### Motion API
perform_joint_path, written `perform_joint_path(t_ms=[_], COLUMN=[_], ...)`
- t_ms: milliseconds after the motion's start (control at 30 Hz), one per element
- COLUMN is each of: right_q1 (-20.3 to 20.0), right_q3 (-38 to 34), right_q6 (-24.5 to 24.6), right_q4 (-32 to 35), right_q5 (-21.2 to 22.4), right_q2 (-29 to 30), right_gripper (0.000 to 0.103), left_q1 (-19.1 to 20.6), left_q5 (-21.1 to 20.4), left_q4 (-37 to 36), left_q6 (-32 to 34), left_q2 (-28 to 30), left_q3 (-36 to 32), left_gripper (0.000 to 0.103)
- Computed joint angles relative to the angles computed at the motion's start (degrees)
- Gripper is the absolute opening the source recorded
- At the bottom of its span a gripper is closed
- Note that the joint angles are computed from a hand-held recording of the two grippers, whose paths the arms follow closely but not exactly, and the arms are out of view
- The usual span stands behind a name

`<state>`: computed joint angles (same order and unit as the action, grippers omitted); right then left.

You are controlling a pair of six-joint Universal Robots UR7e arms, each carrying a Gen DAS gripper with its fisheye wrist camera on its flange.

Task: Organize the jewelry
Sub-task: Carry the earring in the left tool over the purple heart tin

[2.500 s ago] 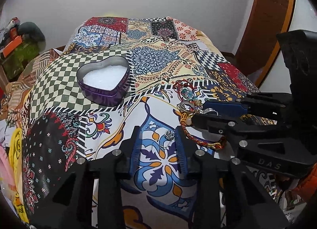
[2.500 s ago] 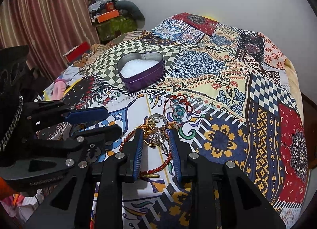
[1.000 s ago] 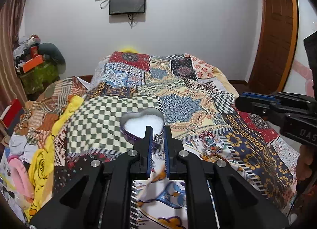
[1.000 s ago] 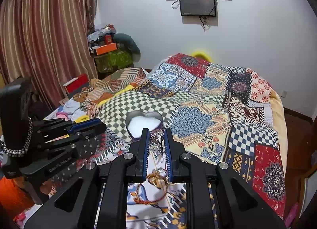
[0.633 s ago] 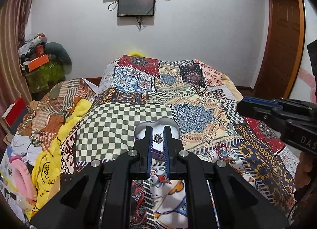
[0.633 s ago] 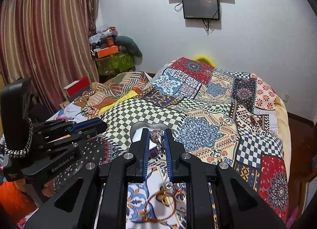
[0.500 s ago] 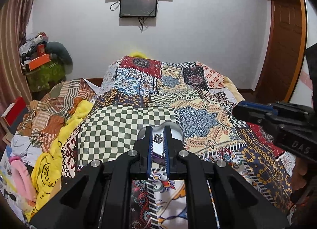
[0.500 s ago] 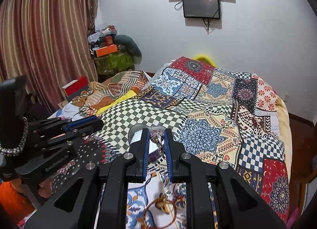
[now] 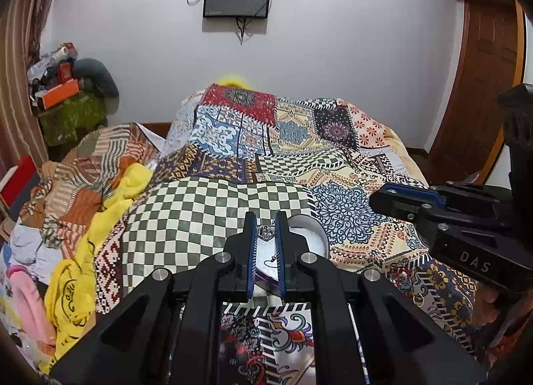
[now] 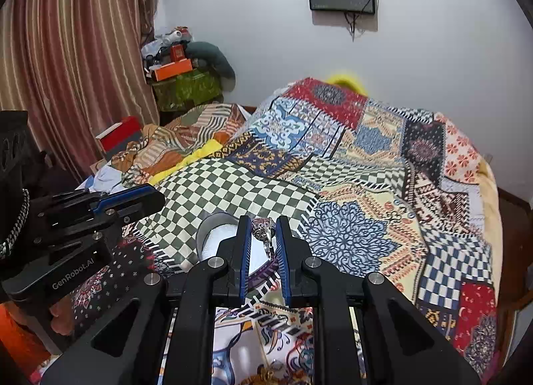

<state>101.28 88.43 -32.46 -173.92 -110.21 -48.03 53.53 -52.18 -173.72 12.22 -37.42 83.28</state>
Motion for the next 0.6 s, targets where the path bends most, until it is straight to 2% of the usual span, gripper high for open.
perform_joint_path(t_ms=[267,400,600], right_q1=[-0.81,-1.34,-1.80], right_q3=[-4.67,-8.41,-11.47], right_q6=[1.54,3.04,3.82], right_q4=[6.43,12.30,17.37], right_q5=[0.16,-0.19,-1.19], right_q2=[2.03,3.84,5.90], right_gripper=[0.013,0.013,0.013], left_q1=[1.68,2.34,3.66], left_q5=[-1.36,-1.38,-3.96], left_q4=[5.46,7.94,12.93], left_q6=[-1.63,-2.14,-4.21], left_q2=[2.53,3.94,4.87], left_q3=[-5.09,-7.37,-9.61], left_gripper=[0.009,0.009,0.009])
